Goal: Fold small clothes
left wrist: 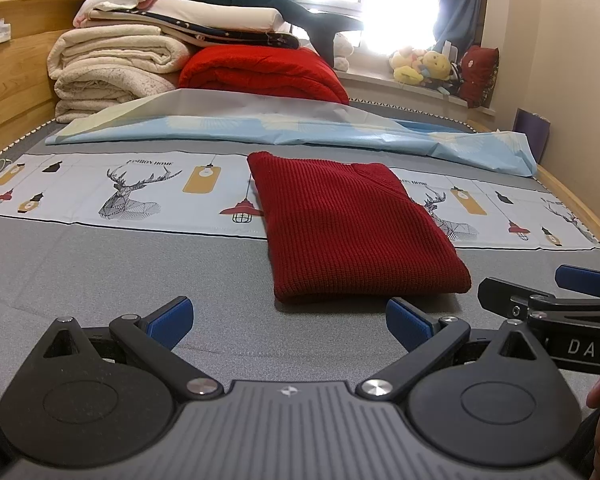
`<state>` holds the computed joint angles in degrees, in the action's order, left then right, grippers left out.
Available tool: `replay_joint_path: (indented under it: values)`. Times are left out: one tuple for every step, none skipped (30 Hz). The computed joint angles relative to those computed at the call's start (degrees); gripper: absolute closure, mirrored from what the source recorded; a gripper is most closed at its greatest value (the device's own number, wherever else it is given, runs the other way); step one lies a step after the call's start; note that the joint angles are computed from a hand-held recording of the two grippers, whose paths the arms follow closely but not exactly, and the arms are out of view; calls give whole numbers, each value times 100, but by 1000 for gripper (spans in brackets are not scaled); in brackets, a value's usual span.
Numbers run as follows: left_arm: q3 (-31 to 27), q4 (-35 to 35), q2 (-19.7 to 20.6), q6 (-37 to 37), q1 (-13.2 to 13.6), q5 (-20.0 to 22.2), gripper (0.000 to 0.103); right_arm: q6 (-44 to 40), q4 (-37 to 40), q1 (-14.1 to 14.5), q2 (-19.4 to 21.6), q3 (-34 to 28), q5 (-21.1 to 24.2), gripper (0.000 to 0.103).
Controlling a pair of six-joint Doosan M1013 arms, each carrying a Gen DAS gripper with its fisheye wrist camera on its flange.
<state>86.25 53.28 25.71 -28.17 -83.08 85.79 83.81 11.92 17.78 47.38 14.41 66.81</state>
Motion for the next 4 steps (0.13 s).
replay_joint_path:
  values:
    - [3,12,3,-1,-4,6,1,2,1,1,0,0,0,3]
    - [11,20,2,1,-5,3,1,-2,6,-2,3,-7,6,3]
    - [21,22,-1,2,-6,-7,1,-2,6,-2,3,-7,6,3]
    - [25,18,-3,-4,-7,-14,1,-3,-1,3,0,1,0,3]
